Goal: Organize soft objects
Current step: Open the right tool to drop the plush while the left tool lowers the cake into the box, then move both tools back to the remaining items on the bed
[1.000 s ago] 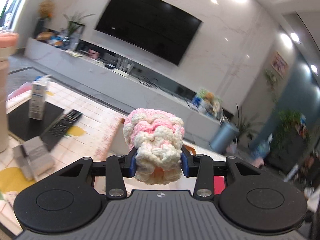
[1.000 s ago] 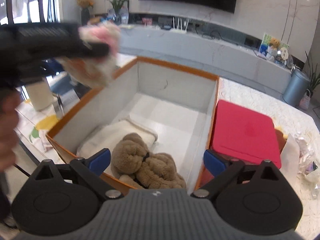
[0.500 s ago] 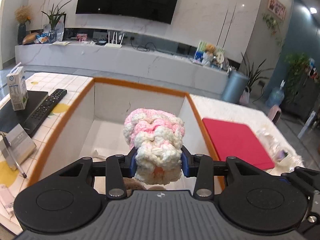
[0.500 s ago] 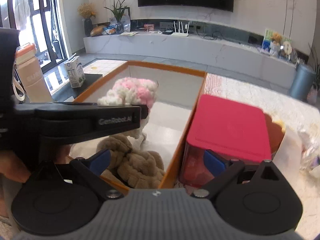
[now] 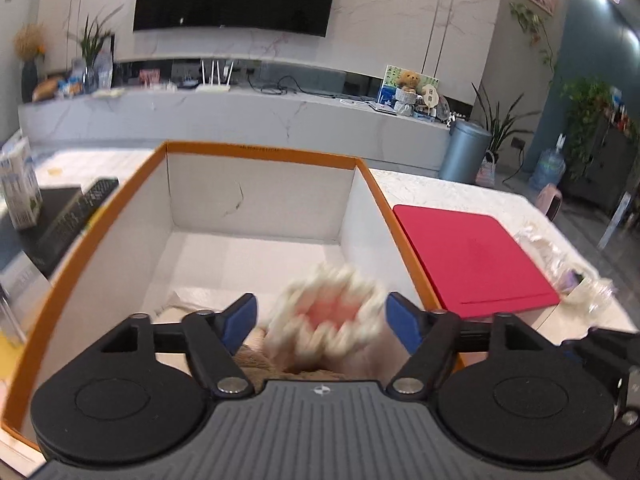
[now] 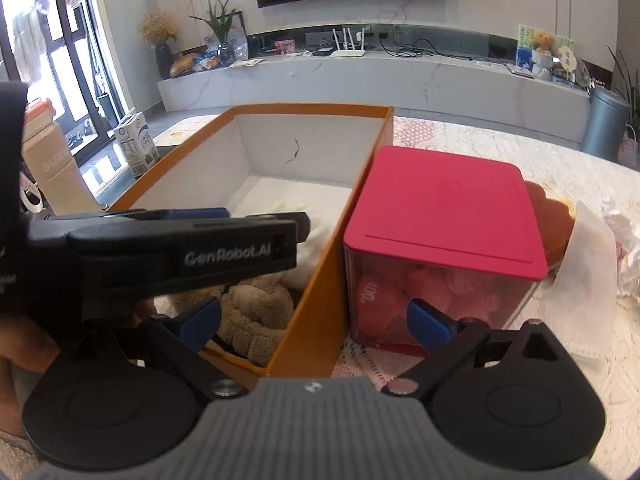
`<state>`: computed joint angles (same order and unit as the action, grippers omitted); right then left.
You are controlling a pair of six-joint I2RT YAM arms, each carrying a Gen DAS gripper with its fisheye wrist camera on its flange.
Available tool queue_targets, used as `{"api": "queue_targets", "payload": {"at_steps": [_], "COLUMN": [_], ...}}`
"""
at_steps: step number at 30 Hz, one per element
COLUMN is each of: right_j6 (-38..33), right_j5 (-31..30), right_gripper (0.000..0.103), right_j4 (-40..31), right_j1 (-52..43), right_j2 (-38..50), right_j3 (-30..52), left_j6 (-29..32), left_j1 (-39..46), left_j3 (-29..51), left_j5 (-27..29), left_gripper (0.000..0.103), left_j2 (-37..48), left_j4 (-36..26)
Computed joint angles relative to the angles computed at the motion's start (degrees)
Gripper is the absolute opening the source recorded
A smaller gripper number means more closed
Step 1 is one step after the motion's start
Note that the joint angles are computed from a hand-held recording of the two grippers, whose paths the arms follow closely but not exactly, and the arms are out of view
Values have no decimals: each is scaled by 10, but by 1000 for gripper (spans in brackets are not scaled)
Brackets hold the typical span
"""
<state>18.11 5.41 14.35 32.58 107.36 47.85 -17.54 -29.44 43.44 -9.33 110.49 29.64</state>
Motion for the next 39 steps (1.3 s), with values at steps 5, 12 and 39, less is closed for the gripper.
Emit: {"api": "queue_targets", "payload": {"at_steps": [5, 12, 39], "right_j6": [5, 7, 47], "right_j5": [1, -18, 21], "right_gripper": [97, 97, 97], "right_j4": [3, 13, 34], "right_j1": [0, -7, -48], "right_j2": [4, -6, -304], "right_j3": [1, -13, -208], "left_j6": [13, -4, -42], "left_j1": [-9, 0, -137], "left_j3": [8, -3, 16], "left_j5": [-21, -42, -148], "left_gripper": [89, 89, 89], "left_j2": [-2, -31, -188], "left_j4": [-16, -38, -147]}}
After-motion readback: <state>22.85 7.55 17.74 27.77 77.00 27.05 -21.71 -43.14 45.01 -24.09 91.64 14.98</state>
